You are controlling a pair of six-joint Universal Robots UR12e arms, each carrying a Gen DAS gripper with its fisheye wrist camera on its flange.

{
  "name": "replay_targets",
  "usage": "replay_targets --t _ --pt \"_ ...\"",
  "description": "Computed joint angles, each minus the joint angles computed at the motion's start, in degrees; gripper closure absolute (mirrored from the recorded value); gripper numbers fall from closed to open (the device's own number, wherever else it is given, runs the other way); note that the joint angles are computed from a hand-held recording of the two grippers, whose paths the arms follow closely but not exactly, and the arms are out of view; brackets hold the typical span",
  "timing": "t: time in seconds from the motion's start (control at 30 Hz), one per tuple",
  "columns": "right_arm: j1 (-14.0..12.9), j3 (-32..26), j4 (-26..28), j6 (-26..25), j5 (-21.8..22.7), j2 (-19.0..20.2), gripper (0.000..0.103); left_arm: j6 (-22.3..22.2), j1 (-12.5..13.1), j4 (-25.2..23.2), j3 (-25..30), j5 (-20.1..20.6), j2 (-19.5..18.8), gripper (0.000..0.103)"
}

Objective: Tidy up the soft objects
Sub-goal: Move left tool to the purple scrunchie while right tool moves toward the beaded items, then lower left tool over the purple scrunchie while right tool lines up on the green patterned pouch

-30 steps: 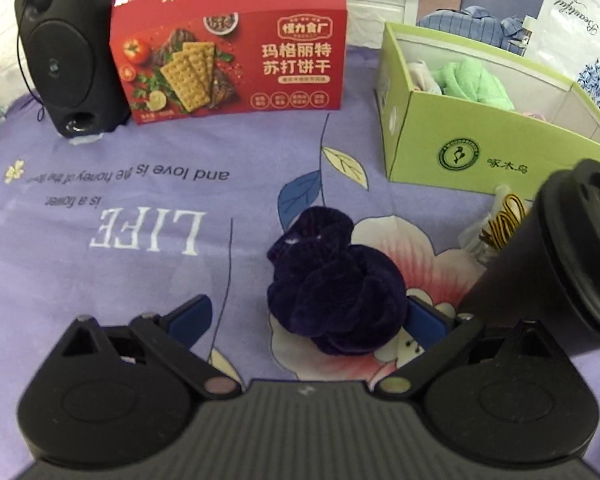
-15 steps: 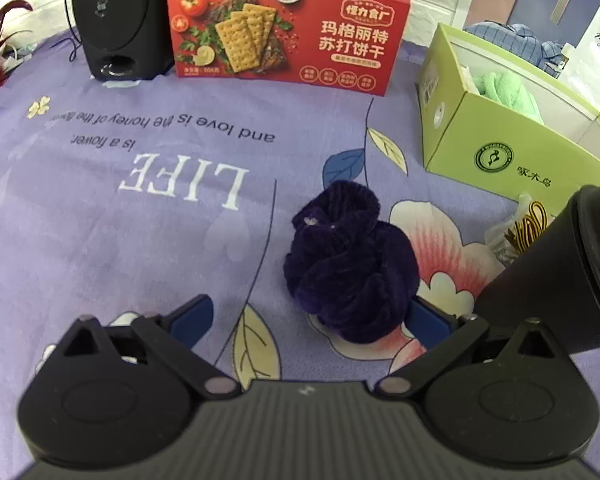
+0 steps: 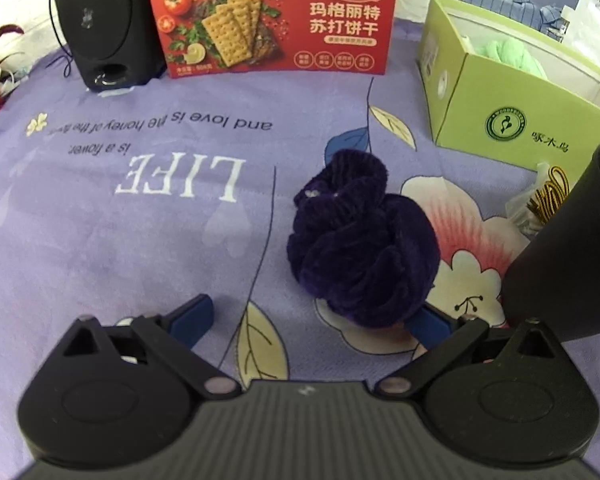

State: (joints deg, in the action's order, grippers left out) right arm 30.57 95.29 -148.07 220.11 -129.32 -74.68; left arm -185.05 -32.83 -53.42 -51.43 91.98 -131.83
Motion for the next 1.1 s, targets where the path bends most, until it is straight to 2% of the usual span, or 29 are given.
replay_targets --t 0.1,0.2,0.27,0.3,0.33,0.37,0.4,0.43,0.5,0.53,0.6,0.67,0.8,0.87,0.93,1.0,1.1 --pt "0.1 0.0 1.1 1.4 -0.3 0.1 0.036 -0.2 0.2 -0.4 0.2 -0.8 0.0 0.0" --pt "0.0 0.0 2.0 1.9 2.0 -0.6 0.035 -0.6 0.3 -0.9 0.3 -0.9 0.1 0.001" --pt "0.3 0.2 2.6 1.1 5.8 -1.8 0.034 -0.8 0.3 -1.1 0.1 -0.8 0.2 0.001" --pt "0.4 0.8 1.9 1.1 9.5 -2.8 0.033 -1.0 0.3 -1.1 0.0 -0.8 0.3 0.001" --pt "-0.1 2.3 -1.2 1.8 15.5 -4.2 0.034 -1.0 0.3 -1.2 -0.1 -0.7 0.4 0.001" --pt "-0.1 4.1 -6.0 3.3 19.2 -5.1 0.035 -1.2 0.3 -1.2 -0.2 -0.7 0.5 0.001" --pt "0.0 5.1 -8.5 5.4 20.4 -5.7 0.035 -1.5 0.3 -1.2 -0.3 -0.7 0.6 0.001" --pt "0.3 5.4 -8.9 6.8 19.3 -6.1 0.035 -1.7 0.3 -1.3 -0.3 -0.6 0.6 0.001" --pt "1.6 4.9 -7.6 6.7 12.2 -6.0 0.035 -2.1 0.3 -1.5 -0.3 -0.3 0.8 0.001" --pt "1.8 4.6 -6.1 6.3 10.1 -5.9 0.035 -2.1 0.3 -1.4 -0.5 -0.5 1.0 0.001" --pt "1.5 3.8 -3.5 5.0 7.8 -5.4 0.035 -1.3 0.3 -0.8 -1.0 -0.6 1.4 0.001" --pt "0.9 3.0 -0.9 4.5 8.1 -4.8 0.035 -0.6 0.3 0.3 -1.6 -0.3 1.9 0.001" --pt "-0.2 2.3 -1.7 1.0 7.9 -3.0 0.035 1.5 0.3 1.0 -1.9 -0.2 2.3 0.001" --pt "-1.1 1.7 2.1 1.6 9.8 -2.6 0.035 2.2 0.3 1.1 -1.9 -0.5 2.4 0.001" --pt "-0.8 1.4 3.8 -0.1 8.7 -2.0 0.034 2.6 0.3 1.4 -1.8 -0.6 2.4 0.001" --pt "-0.5 2.0 3.1 -0.6 8.2 -2.2 0.034 1.9 0.2 1.5 -0.8 -0.2 1.8 0.001" --pt "-0.2 2.7 4.4 -0.1 9.3 -3.3 0.033 1.7 0.1 0.4 1.8 -1.3 0.3 0.001"
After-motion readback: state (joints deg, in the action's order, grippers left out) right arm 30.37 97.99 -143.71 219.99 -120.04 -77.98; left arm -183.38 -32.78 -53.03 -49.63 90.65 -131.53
